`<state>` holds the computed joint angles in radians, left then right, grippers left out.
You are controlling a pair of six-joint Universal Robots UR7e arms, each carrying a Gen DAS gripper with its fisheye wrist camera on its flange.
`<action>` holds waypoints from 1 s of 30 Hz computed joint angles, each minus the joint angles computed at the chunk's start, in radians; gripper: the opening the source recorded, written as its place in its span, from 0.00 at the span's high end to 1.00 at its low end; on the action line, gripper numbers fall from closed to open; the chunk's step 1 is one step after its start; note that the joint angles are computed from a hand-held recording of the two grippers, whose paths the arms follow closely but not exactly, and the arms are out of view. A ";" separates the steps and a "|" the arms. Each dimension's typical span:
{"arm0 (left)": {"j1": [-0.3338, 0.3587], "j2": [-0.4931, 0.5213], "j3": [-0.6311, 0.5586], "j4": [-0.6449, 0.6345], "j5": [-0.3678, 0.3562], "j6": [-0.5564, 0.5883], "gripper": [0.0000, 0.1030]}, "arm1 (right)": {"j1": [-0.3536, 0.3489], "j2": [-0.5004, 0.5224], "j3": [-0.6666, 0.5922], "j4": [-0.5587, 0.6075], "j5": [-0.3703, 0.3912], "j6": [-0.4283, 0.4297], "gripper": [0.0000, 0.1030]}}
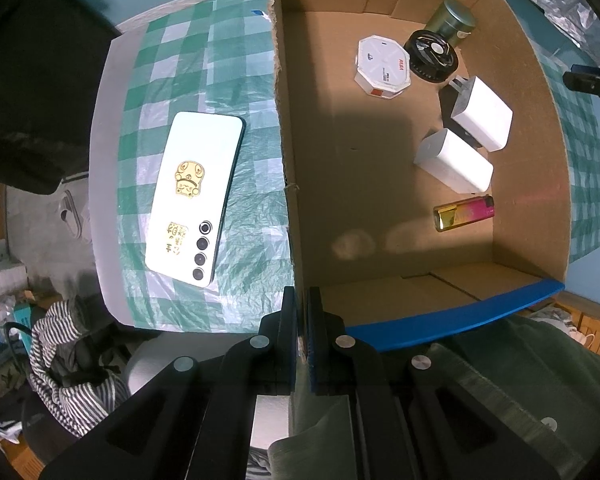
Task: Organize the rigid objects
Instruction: 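Move the right gripper to the white oval power bank, then grasp the white oval power bank with the right gripper and lift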
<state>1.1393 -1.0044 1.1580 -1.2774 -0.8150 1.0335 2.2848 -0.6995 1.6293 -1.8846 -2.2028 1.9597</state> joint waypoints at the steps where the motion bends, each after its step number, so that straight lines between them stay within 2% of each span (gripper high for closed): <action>1: 0.000 0.001 0.000 -0.001 0.001 -0.003 0.96 | -0.001 -0.006 0.015 -0.009 0.001 0.000 0.42; 7: -0.002 -0.003 0.009 -0.011 0.005 -0.008 0.96 | -0.012 -0.047 0.131 -0.088 0.008 -0.019 0.42; 21: -0.002 -0.011 0.027 -0.035 0.012 -0.040 0.96 | -0.090 -0.037 0.228 -0.156 0.050 -0.293 0.42; 30: -0.001 -0.011 0.026 -0.035 0.011 -0.069 0.96 | -0.120 -0.040 0.280 -0.236 0.044 -0.333 0.43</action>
<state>1.1381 -1.0153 1.1843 -1.3123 -0.8036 0.9642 2.1650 -0.7393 1.9088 -2.1209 -2.1585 1.6267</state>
